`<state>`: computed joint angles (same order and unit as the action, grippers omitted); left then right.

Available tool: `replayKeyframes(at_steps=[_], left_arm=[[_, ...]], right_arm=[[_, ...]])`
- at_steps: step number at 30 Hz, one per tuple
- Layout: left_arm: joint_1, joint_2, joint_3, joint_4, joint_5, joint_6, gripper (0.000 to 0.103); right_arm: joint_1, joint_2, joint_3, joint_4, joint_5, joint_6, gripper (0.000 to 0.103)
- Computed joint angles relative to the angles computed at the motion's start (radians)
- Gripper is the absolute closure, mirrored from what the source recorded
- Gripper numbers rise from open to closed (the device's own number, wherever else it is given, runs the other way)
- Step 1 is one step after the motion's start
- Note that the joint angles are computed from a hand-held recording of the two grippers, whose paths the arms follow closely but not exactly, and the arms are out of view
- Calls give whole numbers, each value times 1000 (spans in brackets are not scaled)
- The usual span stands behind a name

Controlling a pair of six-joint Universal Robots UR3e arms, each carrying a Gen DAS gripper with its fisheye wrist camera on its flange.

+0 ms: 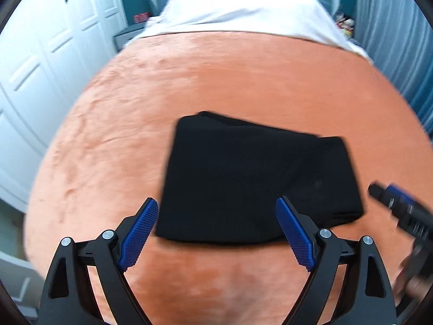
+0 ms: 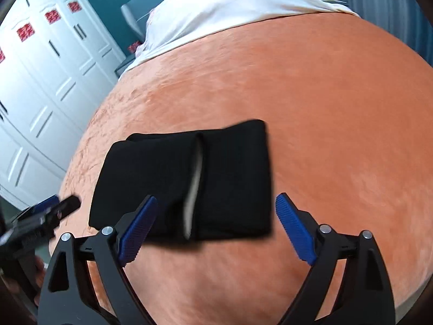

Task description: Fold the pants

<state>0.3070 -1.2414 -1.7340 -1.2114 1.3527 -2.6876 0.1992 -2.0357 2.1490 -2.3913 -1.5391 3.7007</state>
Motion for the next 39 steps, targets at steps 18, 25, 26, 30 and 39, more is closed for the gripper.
replayKeyframes(at_steps=[18, 25, 26, 30, 39], left_arm=[[531, 0, -28, -83, -99, 278, 17], [547, 6, -13, -147, -130, 277, 17], [541, 8, -13, -153, -127, 278, 17], [509, 42, -33, -145, -113, 294, 17], [409, 54, -58, -90, -68, 230, 16]], right_arm=[[104, 521, -529, -22, -17, -47, 95], [-19, 368, -343, 158, -130, -158, 85], [-41, 391, -294, 198, -124, -147, 85], [16, 233, -146, 54, -181, -19, 85], [203, 639, -676, 32, -40, -159, 85]])
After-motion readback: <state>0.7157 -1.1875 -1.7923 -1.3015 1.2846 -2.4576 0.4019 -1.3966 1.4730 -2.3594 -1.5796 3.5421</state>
